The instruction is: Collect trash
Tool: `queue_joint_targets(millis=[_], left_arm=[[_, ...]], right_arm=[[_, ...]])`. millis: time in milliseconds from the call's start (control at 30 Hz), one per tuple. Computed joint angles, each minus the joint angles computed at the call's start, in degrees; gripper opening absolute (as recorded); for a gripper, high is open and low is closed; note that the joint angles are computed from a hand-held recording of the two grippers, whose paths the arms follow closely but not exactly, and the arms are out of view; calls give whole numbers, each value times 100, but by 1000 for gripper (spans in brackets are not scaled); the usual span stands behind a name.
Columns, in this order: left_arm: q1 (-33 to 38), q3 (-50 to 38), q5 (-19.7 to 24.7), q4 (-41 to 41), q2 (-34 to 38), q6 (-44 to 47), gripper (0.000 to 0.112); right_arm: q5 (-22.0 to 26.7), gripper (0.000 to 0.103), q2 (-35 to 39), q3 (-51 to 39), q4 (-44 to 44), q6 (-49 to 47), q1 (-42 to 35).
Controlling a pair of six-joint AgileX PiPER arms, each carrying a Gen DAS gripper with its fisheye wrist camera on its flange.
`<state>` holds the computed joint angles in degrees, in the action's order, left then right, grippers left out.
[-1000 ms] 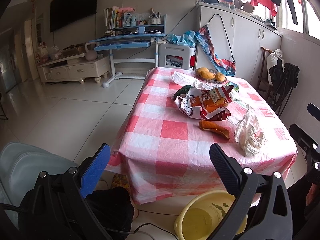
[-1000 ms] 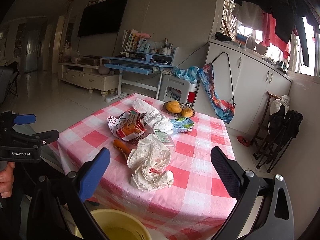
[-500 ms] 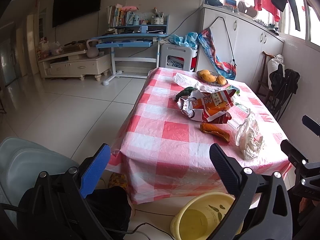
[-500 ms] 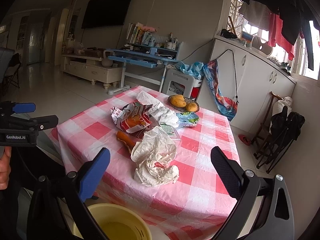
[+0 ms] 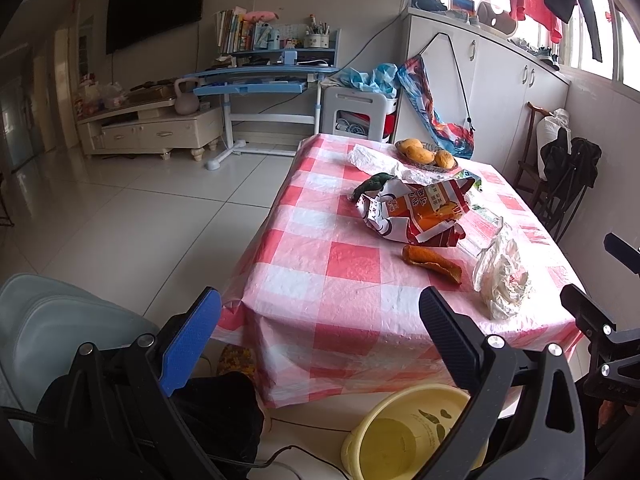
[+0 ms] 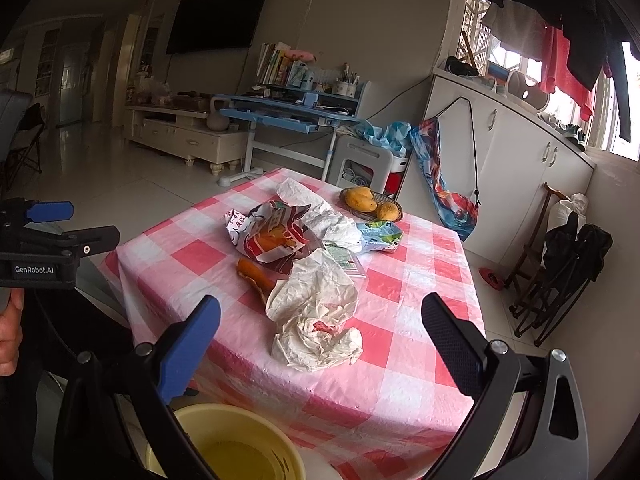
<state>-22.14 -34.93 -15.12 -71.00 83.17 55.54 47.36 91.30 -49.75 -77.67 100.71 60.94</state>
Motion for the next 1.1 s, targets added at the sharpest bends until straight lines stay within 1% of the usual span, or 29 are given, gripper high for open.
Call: queue_joint_targets(millis=[867, 1100], left_arm=[[49, 1, 44, 100, -8, -78, 96], [56, 0, 54, 120, -6, -107, 96]], right_arm=[[-74, 97, 39, 8, 55, -42, 16], [-158, 97, 44, 16, 145, -117, -1]])
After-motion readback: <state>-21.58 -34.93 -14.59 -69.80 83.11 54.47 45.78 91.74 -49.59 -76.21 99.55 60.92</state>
